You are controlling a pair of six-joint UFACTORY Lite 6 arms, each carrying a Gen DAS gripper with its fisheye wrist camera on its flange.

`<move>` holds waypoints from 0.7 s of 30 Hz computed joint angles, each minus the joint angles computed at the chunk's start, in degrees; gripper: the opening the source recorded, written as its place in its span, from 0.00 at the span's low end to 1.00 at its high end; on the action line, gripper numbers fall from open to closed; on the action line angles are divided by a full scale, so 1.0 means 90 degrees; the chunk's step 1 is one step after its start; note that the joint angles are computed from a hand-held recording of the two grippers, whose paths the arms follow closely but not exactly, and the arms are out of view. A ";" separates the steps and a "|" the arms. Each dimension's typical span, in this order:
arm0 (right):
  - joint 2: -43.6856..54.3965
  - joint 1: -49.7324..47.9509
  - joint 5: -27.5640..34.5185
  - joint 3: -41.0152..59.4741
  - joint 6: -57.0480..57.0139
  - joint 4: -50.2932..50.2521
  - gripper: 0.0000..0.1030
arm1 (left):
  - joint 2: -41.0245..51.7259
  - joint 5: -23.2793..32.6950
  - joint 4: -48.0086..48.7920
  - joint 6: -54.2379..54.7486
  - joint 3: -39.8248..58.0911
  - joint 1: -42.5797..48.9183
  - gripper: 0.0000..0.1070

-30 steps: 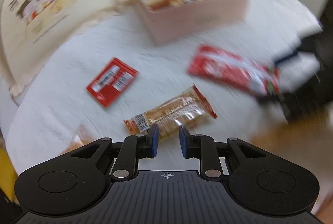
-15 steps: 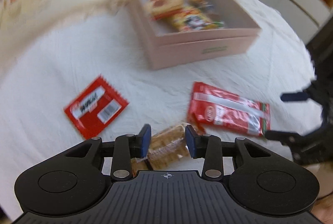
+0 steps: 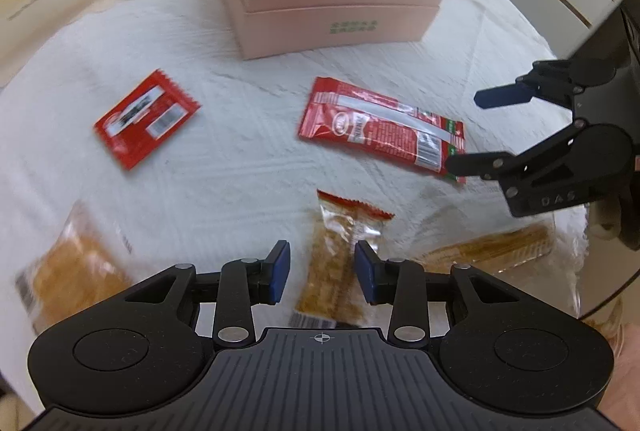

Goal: Organize snacks

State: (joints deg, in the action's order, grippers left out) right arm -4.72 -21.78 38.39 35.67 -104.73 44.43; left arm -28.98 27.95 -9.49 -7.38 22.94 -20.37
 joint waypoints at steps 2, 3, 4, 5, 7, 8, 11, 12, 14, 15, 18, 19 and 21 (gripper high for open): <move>-0.0017 0.0056 0.0020 -0.0039 -0.0075 -0.0012 0.75 | -0.0155 0.0081 0.0500 -0.0894 -0.0019 -0.0361 0.37; -0.0019 0.0125 -0.0036 -0.0069 -0.0051 -0.0020 0.75 | -0.0074 0.0076 0.0686 -0.1216 0.0036 -0.0526 0.37; -0.0019 0.0200 -0.0112 -0.0105 -0.0012 -0.0016 0.75 | 0.0016 0.0105 0.0998 -0.1687 0.0084 -0.0765 0.37; -0.0011 0.0243 -0.0161 -0.0123 0.0004 -0.0011 0.75 | 0.0077 0.0135 0.1351 -0.2144 0.0092 -0.0968 0.38; -0.0001 0.0292 -0.0194 -0.0134 0.0018 -0.0001 0.75 | 0.0274 0.0154 0.2044 -0.3029 0.0125 -0.1326 0.42; -0.0001 0.0302 -0.0201 -0.0138 -0.0002 0.0018 0.75 | 0.0417 0.0128 0.2329 -0.3436 0.0151 -0.1417 0.47; -0.0007 0.0288 -0.0214 -0.0150 -0.0171 0.0122 0.75 | 0.0531 -0.0022 0.2694 -0.4085 0.0093 -0.1330 0.53; 0.0004 0.0298 -0.0229 -0.0148 -0.0249 0.0183 0.75 | 0.0582 -0.0099 0.2772 -0.4242 0.0080 -0.1262 0.53; 0.0129 0.0393 -0.0330 -0.0098 -0.0407 0.0400 0.75 | 0.0726 -0.0379 0.2396 -0.4051 0.0022 -0.0958 0.52; 0.0236 0.0497 -0.0408 -0.0054 -0.0369 0.0481 0.75 | 0.0843 -0.0601 0.2218 -0.4049 -0.0028 -0.0886 0.53; 0.0941 0.0961 -0.0520 0.0377 0.0347 0.0398 0.75 | 0.0851 -0.0744 0.3001 -0.5204 -0.0105 -0.1232 0.58; 0.1098 0.1082 -0.0561 0.0460 0.0543 0.0429 0.75 | 0.0893 -0.0645 0.3439 -0.5742 -0.0079 -0.1472 0.57; 0.1028 0.1245 -0.0675 0.0313 0.0311 0.0824 0.70 | 0.0943 -0.0367 0.4200 -0.6772 -0.0045 -0.1918 0.48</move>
State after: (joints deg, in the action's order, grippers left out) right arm 4.54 -10.57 32.31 38.49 -101.93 51.84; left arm -20.49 24.64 28.31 -68.32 22.54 -37.63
